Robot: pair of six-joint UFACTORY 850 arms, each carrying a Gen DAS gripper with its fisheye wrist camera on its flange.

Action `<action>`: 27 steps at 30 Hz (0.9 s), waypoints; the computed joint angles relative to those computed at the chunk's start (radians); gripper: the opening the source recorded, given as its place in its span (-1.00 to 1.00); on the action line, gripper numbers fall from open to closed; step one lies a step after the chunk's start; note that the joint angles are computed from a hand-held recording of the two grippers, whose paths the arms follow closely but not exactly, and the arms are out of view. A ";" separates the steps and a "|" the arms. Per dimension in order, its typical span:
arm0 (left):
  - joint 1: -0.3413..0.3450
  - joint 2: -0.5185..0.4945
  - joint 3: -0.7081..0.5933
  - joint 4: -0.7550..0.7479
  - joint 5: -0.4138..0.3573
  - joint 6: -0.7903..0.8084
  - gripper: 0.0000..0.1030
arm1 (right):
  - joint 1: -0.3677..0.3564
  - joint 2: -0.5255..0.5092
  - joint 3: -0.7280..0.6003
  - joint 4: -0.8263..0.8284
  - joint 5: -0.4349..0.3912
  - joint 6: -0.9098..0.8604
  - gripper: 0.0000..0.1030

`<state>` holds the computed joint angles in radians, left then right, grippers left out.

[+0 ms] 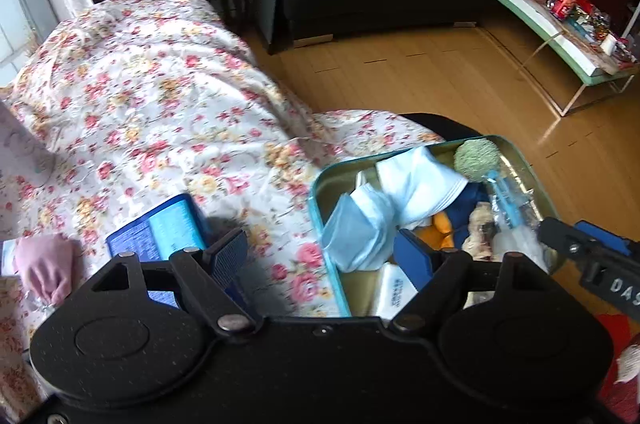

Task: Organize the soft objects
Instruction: 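Open the left gripper over the tray while the right gripper releases the doily inside, then move the left tool to the white tissue packet while the right tool approaches the pink sock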

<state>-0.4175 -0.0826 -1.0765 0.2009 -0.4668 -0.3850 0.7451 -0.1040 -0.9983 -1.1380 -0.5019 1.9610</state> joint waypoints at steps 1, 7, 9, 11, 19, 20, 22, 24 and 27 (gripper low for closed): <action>0.002 0.003 0.003 0.007 -0.002 -0.006 0.48 | 0.002 0.003 0.004 0.008 -0.004 -0.006 0.05; 0.010 0.039 0.048 0.053 -0.002 -0.049 0.61 | 0.018 0.015 0.012 0.069 -0.021 -0.052 0.05; 0.012 0.053 0.066 0.077 0.001 -0.071 0.62 | 0.024 0.009 0.008 0.087 -0.022 -0.071 0.05; 0.012 0.067 0.083 0.109 0.000 -0.099 0.62 | 0.030 0.002 -0.002 0.109 -0.019 -0.096 0.05; 0.014 0.124 0.151 0.228 -0.026 -0.199 0.67 | 0.070 -0.033 -0.051 0.160 -0.007 -0.180 0.07; 0.016 0.131 0.158 0.235 -0.032 -0.204 0.67 | 0.076 -0.040 -0.060 0.168 -0.007 -0.194 0.09; 0.022 0.148 0.177 0.251 -0.036 -0.214 0.68 | 0.089 -0.051 -0.077 0.174 -0.010 -0.214 0.17; 0.034 0.170 0.200 0.275 -0.035 -0.230 0.73 | 0.104 -0.064 -0.097 0.176 -0.019 -0.235 0.25; 0.061 0.200 0.224 0.291 -0.033 -0.248 0.77 | 0.127 -0.083 -0.128 0.180 -0.035 -0.267 0.40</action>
